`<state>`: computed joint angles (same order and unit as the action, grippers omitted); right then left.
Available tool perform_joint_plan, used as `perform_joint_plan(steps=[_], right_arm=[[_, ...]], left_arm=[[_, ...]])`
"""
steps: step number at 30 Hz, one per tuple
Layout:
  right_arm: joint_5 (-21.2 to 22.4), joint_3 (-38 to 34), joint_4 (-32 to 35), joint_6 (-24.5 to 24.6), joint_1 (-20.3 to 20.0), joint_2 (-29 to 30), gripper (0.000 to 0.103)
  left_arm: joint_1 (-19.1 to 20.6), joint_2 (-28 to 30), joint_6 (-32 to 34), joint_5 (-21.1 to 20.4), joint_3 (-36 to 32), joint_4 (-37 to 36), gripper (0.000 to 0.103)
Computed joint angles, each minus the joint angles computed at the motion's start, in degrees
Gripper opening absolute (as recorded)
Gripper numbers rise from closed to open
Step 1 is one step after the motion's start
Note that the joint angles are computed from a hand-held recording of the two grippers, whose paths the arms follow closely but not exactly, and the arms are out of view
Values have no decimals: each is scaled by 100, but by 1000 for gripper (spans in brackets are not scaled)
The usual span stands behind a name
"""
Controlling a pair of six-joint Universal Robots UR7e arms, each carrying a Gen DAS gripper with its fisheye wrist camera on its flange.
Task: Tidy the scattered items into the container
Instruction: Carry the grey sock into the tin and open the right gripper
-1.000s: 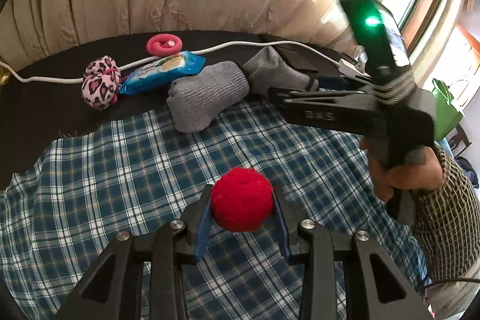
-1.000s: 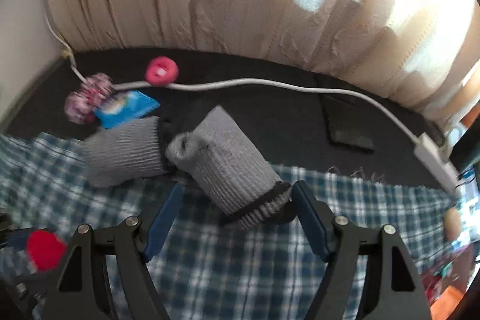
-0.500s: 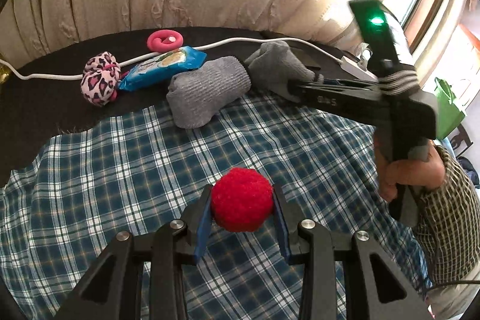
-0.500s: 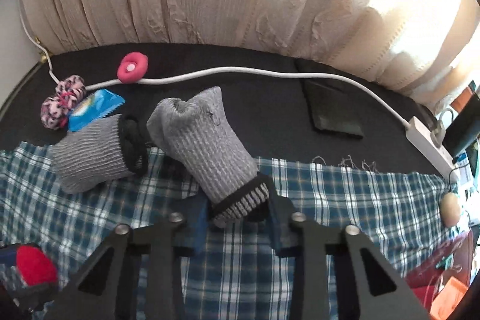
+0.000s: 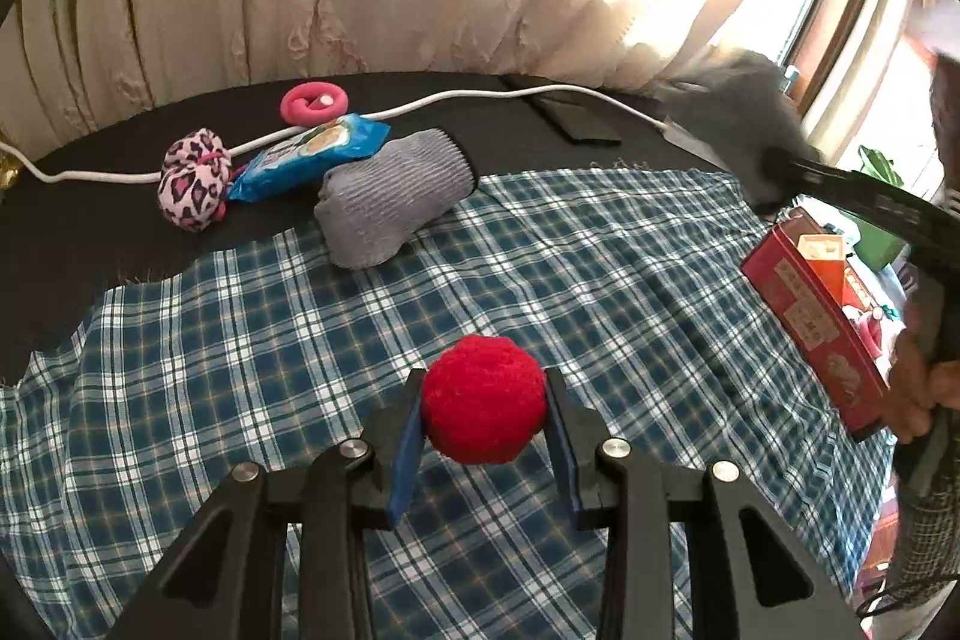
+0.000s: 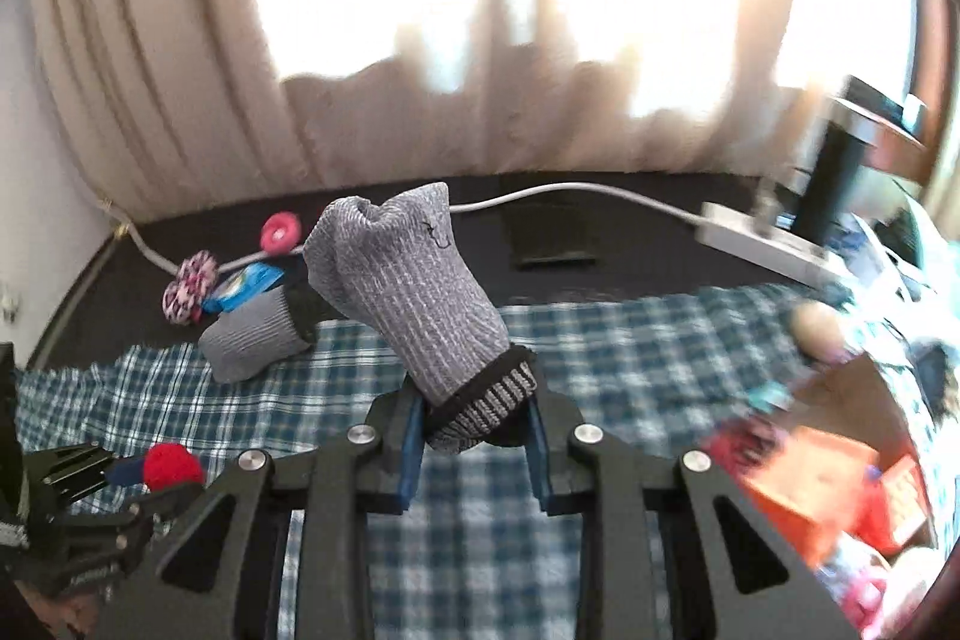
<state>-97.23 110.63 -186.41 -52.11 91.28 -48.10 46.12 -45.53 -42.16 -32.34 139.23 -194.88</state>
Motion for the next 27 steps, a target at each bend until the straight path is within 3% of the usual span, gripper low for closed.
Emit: perform_joint_plan(steps=[5, 10, 22, 27], right_arm=[[-58, 169, -332, 223, -383, -597, 31], [-377, -110, -455, 439, -697, -843, 31], [-1489, -1167, -286, -3, -764, -185, 31], [-1726, -1367, -176, -57, -721, 17, 45]], left_arm=[[-96, 87, 34, 19, -68, 53, 38], [-235, 141, 31, 81, -148, 236, 38], [-772, 128, -344, 266, -293, 942, 38], [-933, 196, -269, 275, -447, 974, 38]])
